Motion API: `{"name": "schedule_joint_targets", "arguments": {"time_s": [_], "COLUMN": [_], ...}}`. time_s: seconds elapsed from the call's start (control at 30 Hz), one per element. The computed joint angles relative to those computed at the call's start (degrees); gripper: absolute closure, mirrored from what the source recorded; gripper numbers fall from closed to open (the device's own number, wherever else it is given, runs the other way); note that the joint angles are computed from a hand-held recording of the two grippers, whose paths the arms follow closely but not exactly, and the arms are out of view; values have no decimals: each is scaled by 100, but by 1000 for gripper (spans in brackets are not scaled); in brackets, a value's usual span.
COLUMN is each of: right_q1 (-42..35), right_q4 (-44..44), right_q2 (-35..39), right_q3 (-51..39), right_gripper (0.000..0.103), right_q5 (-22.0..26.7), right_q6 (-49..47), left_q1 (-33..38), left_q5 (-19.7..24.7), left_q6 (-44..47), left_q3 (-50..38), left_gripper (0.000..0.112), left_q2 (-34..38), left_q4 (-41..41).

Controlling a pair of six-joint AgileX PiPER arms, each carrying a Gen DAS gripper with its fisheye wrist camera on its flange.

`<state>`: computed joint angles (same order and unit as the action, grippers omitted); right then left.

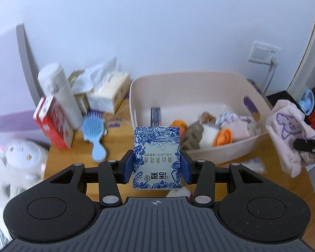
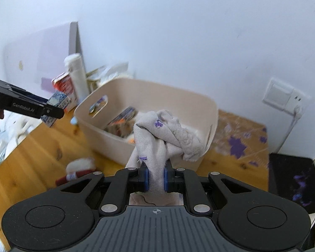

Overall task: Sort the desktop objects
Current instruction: 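Carry the printed box and pink sock into the basket and open both tools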

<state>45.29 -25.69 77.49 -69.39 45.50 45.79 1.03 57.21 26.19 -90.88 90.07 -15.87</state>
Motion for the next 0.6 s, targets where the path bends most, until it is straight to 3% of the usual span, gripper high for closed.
{"name": "schedule_joint_targets", "arguments": {"time_s": [0.6], "right_q1": [-642], "right_q4": [-154], "right_q2": [747], "right_q3": [-1159], "right_gripper": [90], "right_q5": [202], "right_q6": [-478], "left_q1": [-488], "left_q5": [124], "left_q6": [-141], "left_q3": [-1581], "left_gripper": [66], "left_q2": [1002], "left_q4": [125]}}
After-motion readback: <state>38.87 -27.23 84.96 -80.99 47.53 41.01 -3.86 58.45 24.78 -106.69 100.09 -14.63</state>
